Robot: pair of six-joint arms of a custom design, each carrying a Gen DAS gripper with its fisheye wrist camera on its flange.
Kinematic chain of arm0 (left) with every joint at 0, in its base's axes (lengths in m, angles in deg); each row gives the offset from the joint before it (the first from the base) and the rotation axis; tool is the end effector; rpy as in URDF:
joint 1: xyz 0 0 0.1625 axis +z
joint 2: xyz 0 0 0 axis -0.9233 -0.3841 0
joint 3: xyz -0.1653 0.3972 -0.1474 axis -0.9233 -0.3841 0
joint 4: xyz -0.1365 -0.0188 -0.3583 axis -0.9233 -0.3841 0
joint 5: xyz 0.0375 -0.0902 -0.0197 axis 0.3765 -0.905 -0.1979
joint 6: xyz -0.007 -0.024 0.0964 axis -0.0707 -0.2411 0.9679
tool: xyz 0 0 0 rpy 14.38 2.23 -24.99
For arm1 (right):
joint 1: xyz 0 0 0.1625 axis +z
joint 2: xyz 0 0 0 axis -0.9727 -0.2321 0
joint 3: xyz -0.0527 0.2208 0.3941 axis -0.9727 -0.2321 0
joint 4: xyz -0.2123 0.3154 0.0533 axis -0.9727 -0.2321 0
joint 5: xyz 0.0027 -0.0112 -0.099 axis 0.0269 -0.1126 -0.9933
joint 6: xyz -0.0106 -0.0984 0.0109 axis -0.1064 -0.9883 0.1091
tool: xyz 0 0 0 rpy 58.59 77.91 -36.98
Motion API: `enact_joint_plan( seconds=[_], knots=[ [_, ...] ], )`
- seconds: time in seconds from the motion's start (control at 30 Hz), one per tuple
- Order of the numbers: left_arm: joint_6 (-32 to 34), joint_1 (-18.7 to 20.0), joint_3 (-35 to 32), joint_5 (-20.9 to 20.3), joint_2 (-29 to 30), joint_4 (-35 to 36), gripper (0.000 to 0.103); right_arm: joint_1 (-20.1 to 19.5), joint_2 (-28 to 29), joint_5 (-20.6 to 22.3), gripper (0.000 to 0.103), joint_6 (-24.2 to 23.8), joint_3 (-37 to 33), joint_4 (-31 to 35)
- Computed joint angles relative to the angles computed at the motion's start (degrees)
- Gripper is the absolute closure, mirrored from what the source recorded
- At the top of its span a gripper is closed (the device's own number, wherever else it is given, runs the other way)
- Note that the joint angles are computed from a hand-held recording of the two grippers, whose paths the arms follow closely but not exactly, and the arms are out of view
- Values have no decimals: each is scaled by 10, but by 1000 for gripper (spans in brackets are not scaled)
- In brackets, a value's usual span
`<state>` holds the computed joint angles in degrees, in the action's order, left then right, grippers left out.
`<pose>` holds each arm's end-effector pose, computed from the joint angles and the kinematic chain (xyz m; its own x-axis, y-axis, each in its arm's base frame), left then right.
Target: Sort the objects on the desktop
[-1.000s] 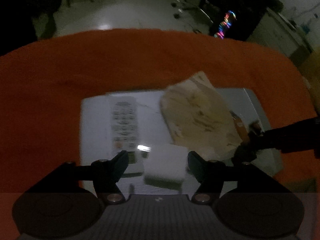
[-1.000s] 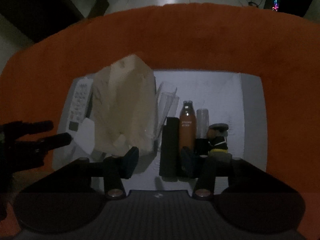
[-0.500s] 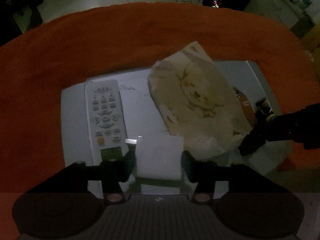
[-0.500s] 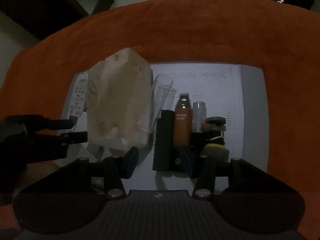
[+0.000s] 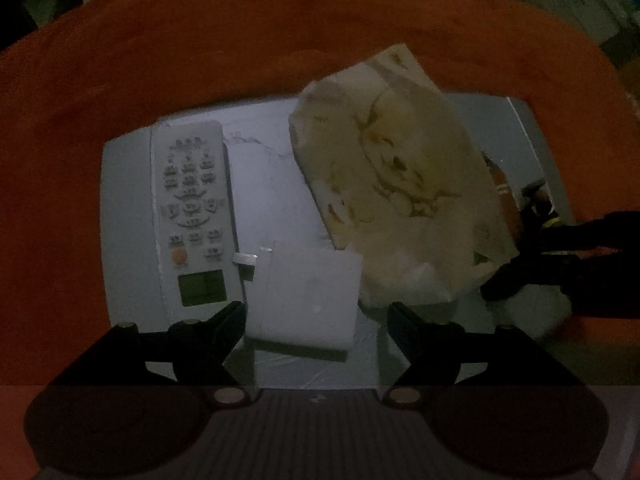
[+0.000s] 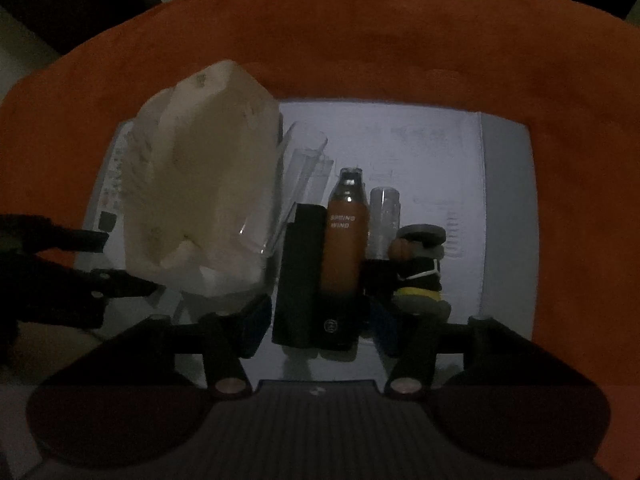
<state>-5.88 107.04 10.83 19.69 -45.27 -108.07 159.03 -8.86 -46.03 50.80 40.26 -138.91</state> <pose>-0.4160 -0.5798 -0.0335 -0.7905 0.0329 -0.6115 0.1024 0.9916 -0.0789 0.0078 -0.6163 0.3782 -0.8165 -0.3301 0.4737 -0.3411 0.9377 0.0654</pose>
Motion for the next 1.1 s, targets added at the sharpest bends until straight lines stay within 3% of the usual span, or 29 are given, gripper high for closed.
enact_joint_plan(
  seconds=[0.1, 0.13, 0.2, 0.4, 0.57, 0.8, 0.9, 1.0, 1.1],
  knots=[
    [-6, -1, -12, 6, 6, 25, 48, -8, -7, 16, 50, 2, -9, -5],
    [-8, -1, -15, 8, 7, 34, 49, -13, -10, 28, 50, 9, -20, 6],
    [-11, -1, -19, 10, 10, 40, 50, -20, -14, 35, 50, 20, -34, 12],
    [-27, -9, -19, 37, 9, 47, 51, -21, -13, -3, 47, 19, -44, -11],
    [-36, -16, 4, 58, -5, 4, 51, -19, -3, -36, 47, -25, -23, -76],
    [-29, -18, 26, 63, -17, -25, 52, -18, 5, -38, 48, -82, -8, -114],
    [-28, -19, 34, 62, -20, -35, 52, -12, 4, -46, 48, -85, -6, -114],
    [-28, -21, 32, 61, -20, -32, 51, -13, 5, -32, 49, -68, -19, -65],
    [-27, -18, 25, 60, -18, -22, 51, -9, 13, -68, 48, -95, -3, -100]
  ],
)
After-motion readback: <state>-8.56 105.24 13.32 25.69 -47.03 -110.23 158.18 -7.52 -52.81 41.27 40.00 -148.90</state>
